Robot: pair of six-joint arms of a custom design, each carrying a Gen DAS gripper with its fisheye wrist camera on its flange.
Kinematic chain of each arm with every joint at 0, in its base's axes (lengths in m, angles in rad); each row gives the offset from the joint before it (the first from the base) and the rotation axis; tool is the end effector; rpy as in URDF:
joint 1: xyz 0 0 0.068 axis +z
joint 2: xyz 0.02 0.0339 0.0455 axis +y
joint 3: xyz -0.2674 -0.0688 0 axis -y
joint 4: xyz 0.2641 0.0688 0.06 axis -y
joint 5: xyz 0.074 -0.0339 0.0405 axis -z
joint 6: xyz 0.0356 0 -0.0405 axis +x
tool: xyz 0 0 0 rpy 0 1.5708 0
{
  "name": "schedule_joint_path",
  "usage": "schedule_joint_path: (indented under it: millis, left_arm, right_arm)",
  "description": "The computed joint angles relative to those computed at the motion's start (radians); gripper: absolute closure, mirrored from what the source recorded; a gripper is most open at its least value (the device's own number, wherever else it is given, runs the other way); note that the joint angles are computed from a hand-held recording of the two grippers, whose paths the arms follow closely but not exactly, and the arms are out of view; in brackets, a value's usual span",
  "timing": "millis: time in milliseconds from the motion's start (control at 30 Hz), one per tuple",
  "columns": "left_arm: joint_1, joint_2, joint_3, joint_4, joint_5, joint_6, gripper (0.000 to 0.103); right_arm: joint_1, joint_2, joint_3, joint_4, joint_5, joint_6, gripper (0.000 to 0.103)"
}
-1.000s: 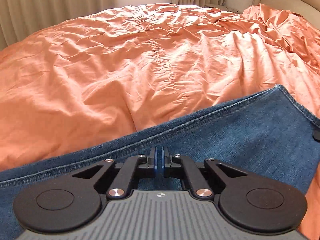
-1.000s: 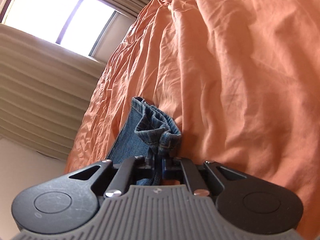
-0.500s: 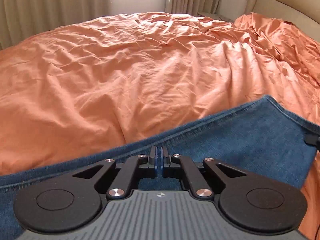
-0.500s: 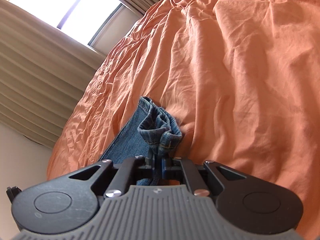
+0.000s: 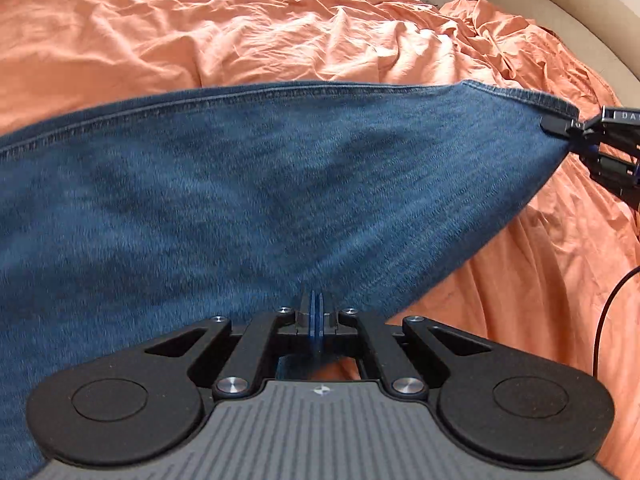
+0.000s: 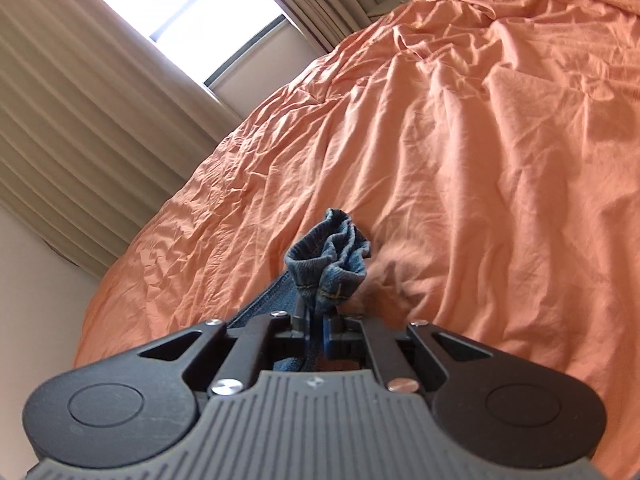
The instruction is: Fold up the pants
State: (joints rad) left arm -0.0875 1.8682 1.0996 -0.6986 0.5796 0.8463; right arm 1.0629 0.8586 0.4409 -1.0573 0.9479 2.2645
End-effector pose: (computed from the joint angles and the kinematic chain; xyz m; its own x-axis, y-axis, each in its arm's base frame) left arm 0.3376 -0.0492 0.1255 -0.5597 0.6780 -0.4765 0.8278 0.4840 -0.2836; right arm 0.0837 0.0908 0.1693 -0.0534 0.8265 -0.5605 0.6740 0.4439 0.5905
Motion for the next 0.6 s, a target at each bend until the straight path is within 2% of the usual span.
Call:
schedule_joint_path:
  millis: [67,200,300,467,600]
  left_arm:
    - [0.027,-0.007,-0.002,-0.039,0.003,0.042,0.103]
    - [0.102,0.019,0.056,-0.22,0.0,0.187,0.103]
    - [0.195,-0.007,0.074,-0.285,0.036,0.297,0.102]
    - [0.35,0.073,0.29,-0.478,0.104,0.412,0.101]
    - [0.451,0.183,0.532,-0.603,0.151,0.429,0.101]
  right_arm:
    - [0.003,0.06,0.084,-0.034,0.016,-0.043,0.102]
    - [0.015,0.208,0.291,-0.138,0.065,-0.122,0.103]
    - [0.01,0.322,0.46,-0.181,0.098,-0.235,0.103]
    - [-0.023,0.552,0.773,-0.183,0.129,-0.515,0.103]
    - [-0.069,0.75,1.004,-0.058,0.113,-0.791,0.102]
